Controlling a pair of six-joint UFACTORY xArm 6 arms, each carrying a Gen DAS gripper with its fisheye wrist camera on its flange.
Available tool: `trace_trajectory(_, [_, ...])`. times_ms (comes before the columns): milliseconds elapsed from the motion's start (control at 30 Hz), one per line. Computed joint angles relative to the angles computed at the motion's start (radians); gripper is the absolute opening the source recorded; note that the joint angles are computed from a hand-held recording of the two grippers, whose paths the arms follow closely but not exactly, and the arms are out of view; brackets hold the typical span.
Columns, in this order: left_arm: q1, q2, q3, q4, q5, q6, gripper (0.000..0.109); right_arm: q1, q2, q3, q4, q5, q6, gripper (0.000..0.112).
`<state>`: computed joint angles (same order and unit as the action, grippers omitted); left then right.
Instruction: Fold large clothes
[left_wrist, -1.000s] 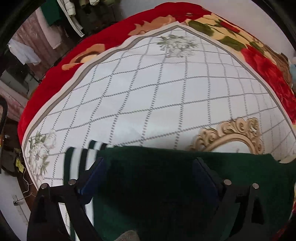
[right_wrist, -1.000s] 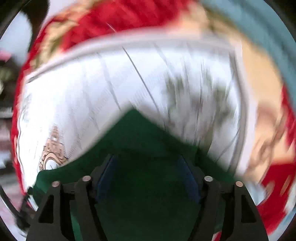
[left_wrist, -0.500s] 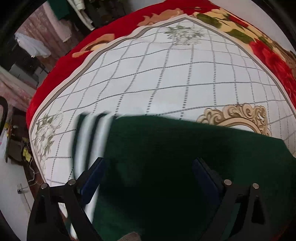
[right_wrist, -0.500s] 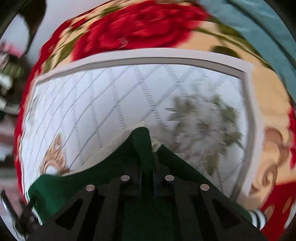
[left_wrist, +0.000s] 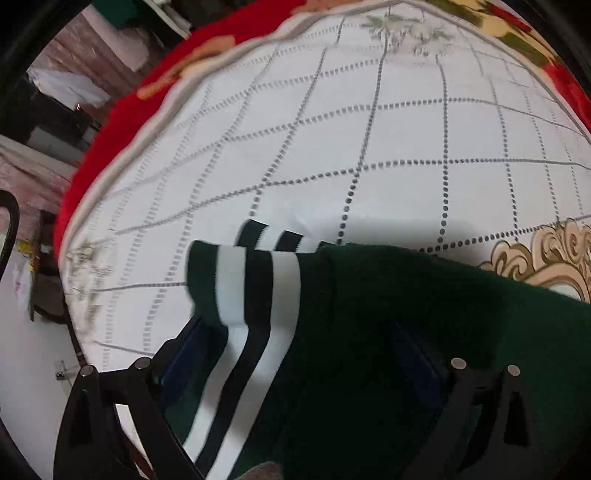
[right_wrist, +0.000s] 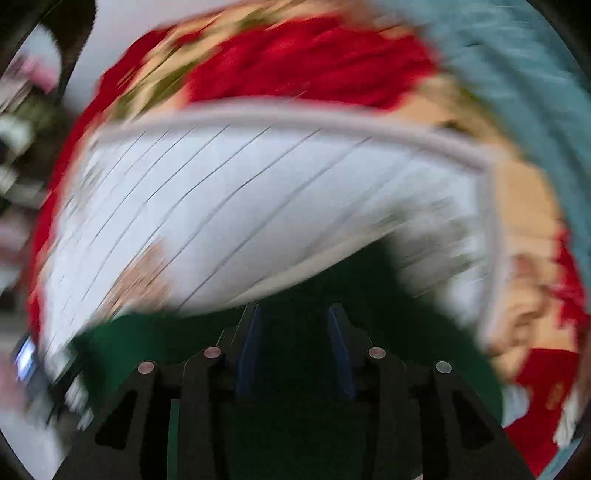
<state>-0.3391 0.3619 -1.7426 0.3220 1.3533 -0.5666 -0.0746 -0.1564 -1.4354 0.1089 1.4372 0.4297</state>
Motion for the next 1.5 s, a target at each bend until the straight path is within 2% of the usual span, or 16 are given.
trace_trajectory(100, [0.002,-0.01,0.014,0.001,-0.016,0.024,0.103,0.081,0.062,0.026,0.14,0.039,-0.081,0.038])
trace_trajectory(267, [0.028,-0.074,0.076,-0.045,-0.038,0.005,0.102,0.166,0.166,0.063,0.011,-0.028,-0.059,0.038])
trace_trajectory(433, [0.046,-0.294,0.247,-0.1,-0.052,-0.097,0.102,0.148,0.268,-0.106,0.03,0.118,-0.027,0.04])
trace_trajectory(567, [0.052,-0.6,0.479,-0.155,-0.024,-0.29,0.102,0.082,0.13,-0.035,0.155,0.074,-0.02,0.04])
trace_trajectory(667, [0.046,-0.766,0.646,-0.242,-0.023,-0.447,0.102,0.055,0.006,0.053,0.165,0.068,0.003,0.04])
trace_trajectory(833, [0.077,-0.89,0.924,-0.468,-0.207,-0.562,0.099,-0.022,-0.06,0.117,0.161,0.133,-0.002,0.039])
trace_trajectory(900, [0.07,-0.871,0.944,-0.455,-0.262,-0.579,0.099,-0.014,-0.035,0.165,0.149,0.14,-0.067,0.016])
trace_trajectory(967, [0.052,-0.833,0.916,-0.367,-0.274,-0.611,0.099,0.025,-0.002,0.25,0.121,0.071,-0.071,0.004])
trace_trajectory(1033, [0.033,-0.806,0.887,-0.286,-0.27,-0.643,0.1,-0.01,0.02,0.264,0.169,0.044,-0.06,0.0])
trace_trajectory(1067, [0.023,-0.795,0.873,-0.247,-0.28,-0.663,0.097,-0.029,0.046,0.233,0.194,0.083,-0.054,0.0])
trace_trajectory(1100, [0.011,-0.785,0.856,-0.204,-0.276,-0.682,0.08,-0.044,0.061,0.209,0.212,0.115,-0.066,0.0])
trace_trajectory(1133, [0.001,-0.769,0.83,-0.161,-0.266,-0.689,0.072,-0.048,0.063,0.196,0.216,0.133,-0.088,0.0])
trace_trajectory(1167, [-0.006,-0.757,0.813,-0.139,-0.267,-0.687,0.057,-0.046,0.06,0.188,0.216,0.144,-0.112,0.0])
trace_trajectory(1200, [-0.008,-0.747,0.797,-0.116,-0.268,-0.685,0.035,-0.042,0.054,0.185,0.217,0.151,-0.134,0.002])
trace_trajectory(1233, [-0.007,-0.745,0.79,-0.089,-0.271,-0.683,0.026,-0.041,0.044,0.185,0.223,0.162,-0.152,0.004])
trace_trajectory(1500, [0.182,-0.794,0.85,-0.269,-0.538,-0.45,0.018,-0.023,-0.043,0.225,0.323,0.189,-0.135,0.004])
